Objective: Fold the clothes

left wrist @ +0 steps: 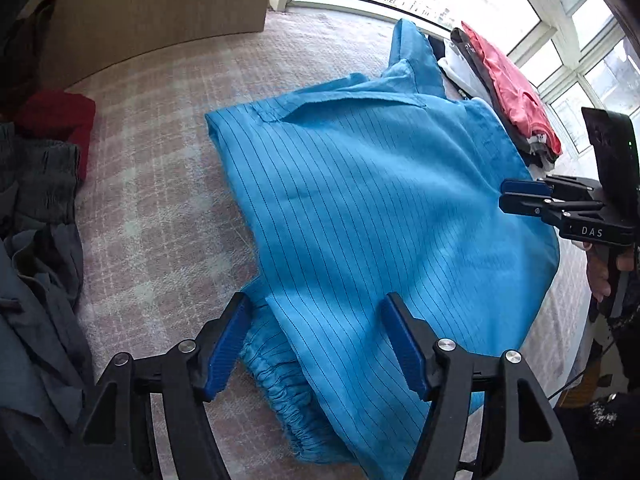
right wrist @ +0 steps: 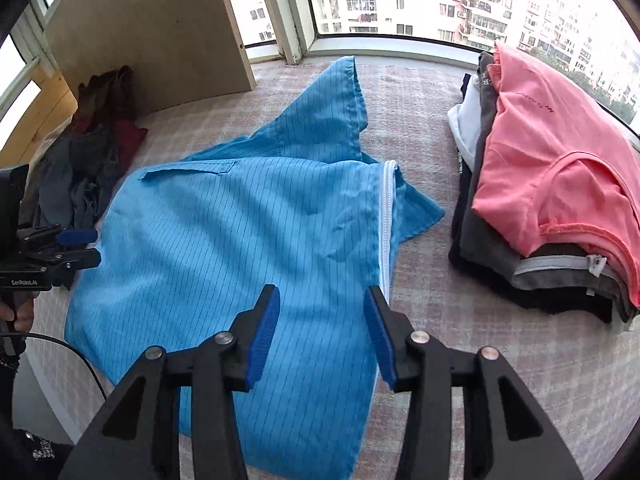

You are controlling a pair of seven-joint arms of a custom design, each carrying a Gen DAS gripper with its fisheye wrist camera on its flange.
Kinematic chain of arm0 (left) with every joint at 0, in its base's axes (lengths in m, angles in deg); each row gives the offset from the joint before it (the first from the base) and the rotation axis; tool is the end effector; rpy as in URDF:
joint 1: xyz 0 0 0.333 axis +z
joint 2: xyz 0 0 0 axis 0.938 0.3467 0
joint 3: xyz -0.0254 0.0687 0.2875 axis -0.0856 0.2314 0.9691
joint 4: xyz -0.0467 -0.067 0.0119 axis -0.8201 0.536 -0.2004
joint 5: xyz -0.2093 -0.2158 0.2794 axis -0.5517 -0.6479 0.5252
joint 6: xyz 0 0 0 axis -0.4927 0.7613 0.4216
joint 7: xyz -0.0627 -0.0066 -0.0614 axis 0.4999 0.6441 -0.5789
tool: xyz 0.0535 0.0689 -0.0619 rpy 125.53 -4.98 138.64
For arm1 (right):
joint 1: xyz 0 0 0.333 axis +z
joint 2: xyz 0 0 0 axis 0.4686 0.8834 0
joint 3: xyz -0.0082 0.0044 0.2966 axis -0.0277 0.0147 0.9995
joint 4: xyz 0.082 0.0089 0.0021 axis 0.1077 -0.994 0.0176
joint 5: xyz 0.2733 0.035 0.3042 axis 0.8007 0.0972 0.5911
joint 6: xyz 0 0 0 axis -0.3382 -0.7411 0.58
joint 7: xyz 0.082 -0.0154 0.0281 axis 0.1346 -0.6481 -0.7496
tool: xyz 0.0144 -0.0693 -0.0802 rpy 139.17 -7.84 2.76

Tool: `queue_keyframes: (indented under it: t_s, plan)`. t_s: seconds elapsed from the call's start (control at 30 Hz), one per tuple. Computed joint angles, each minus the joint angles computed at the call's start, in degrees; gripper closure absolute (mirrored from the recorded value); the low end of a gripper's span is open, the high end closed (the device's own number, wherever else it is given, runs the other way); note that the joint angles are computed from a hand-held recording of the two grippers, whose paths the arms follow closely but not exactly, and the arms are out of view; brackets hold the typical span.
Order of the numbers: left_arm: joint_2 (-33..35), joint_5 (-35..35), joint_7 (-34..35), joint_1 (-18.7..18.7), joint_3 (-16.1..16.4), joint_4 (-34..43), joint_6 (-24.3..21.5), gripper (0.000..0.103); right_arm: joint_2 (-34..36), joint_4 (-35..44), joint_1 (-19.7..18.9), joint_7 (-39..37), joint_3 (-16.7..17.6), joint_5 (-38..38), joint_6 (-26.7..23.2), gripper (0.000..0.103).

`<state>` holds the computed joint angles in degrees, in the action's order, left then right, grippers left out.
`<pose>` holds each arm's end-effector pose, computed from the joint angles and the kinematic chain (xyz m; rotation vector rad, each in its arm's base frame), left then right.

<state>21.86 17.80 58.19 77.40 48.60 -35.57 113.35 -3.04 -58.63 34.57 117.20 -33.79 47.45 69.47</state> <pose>0.6325 0.0010 0.4750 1.7053 -2.4705 0.6727 0.5867 0.0724 0.5271 -1.8400 2.0014 -0.3419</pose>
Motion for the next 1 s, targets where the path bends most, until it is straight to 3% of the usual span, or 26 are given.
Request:
queue_keyframes:
  t_s: [0.03,0.17,0.37,0.6,0.67,0.73,0.77,0.9,1.0]
  plan:
    - [-1.6,0.5,-1.2,0.0,0.2,-1.3,2.0,0.039,-0.5,-0.6,-0.4,1.9,0.0,-2.2,0.0,0.036]
    - [-5.2,2.9,-5.6,-0.5,1.2,-4.0,5.9,0.027,0.3,-1.1,-1.1,3.1,-0.5,-2.6,-1.5,0.036]
    - [-1.8,7.7,-9.4,-1.9,0.7,-2.7,5.1,0.027,1.0,-2.7,-1.0,-1.3,-1.3,5.5,0.3,0.036]
    - [1.5,6.0,-8.7,-1.3,-0.3,0.2,1.4,0.025,-0.5,-5.9,-0.5,-7.4,-0.6,4.1,4.1,0.033]
    - [2.2,4.7,-7.2,-0.9,-0.7,1.0,0.0,0.007,-0.6,-6.0,-0.3,-9.4,-0.6,4.8,4.0,0.034]
    - [2.2,5.8,-6.5,-1.4,-1.1,0.8,0.1,0.002,-0.8,-5.9,-0.1,-11.3,-0.6,5.6,3.7,0.045]
    - [1.6,6.9,-6.5,-1.8,-1.3,-0.2,1.5,0.002,-0.9,-5.9,0.0,-12.1,-0.5,5.9,3.6,0.051]
    - [-0.3,7.1,-3.7,-2.7,-1.6,-3.5,5.1,0.004,-1.4,-6.2,0.0,-13.4,-0.6,6.2,3.2,0.053]
    - [-1.1,4.3,-1.1,-2.6,-1.5,-3.9,4.5,0.032,-1.9,-6.7,-0.3,-14.8,-1.2,9.4,3.0,0.063]
